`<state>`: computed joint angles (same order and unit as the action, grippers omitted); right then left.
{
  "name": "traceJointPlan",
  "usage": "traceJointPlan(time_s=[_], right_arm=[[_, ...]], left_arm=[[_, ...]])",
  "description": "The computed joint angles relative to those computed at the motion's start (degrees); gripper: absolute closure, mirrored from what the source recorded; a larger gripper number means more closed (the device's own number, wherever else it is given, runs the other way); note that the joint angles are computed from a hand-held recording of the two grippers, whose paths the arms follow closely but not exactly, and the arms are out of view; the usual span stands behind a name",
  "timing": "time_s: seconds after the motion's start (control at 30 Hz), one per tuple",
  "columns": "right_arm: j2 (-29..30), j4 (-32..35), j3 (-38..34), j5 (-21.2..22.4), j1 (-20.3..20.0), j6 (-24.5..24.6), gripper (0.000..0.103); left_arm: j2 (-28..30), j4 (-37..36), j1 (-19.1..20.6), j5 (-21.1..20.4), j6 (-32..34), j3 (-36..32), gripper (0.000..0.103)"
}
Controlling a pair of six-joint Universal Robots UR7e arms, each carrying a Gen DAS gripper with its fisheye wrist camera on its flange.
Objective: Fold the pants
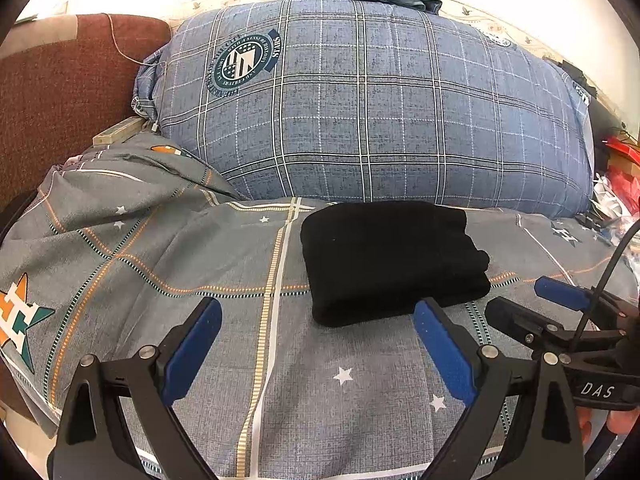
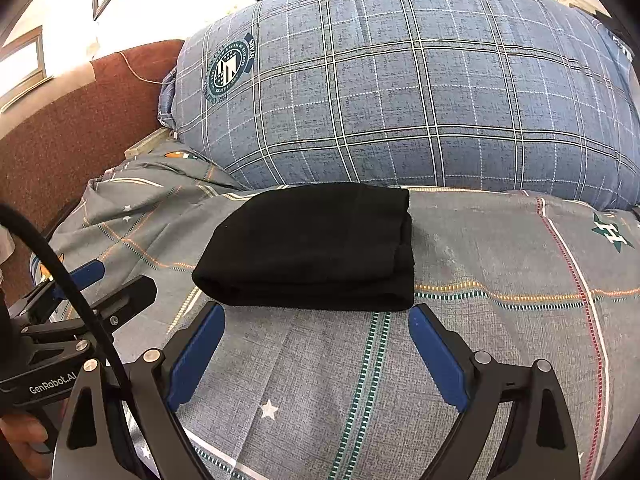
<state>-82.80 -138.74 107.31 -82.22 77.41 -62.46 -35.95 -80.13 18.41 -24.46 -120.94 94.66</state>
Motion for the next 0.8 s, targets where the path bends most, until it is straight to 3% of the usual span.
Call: traceJointPlan(time_s=[0.8], right_arm=[[-0.2, -1.0, 1.2, -0.6, 0.3, 0.6, 0.006]], left_arm=[[-0.2, -1.8, 0.1, -0.3, 0.5, 0.9, 0.006]])
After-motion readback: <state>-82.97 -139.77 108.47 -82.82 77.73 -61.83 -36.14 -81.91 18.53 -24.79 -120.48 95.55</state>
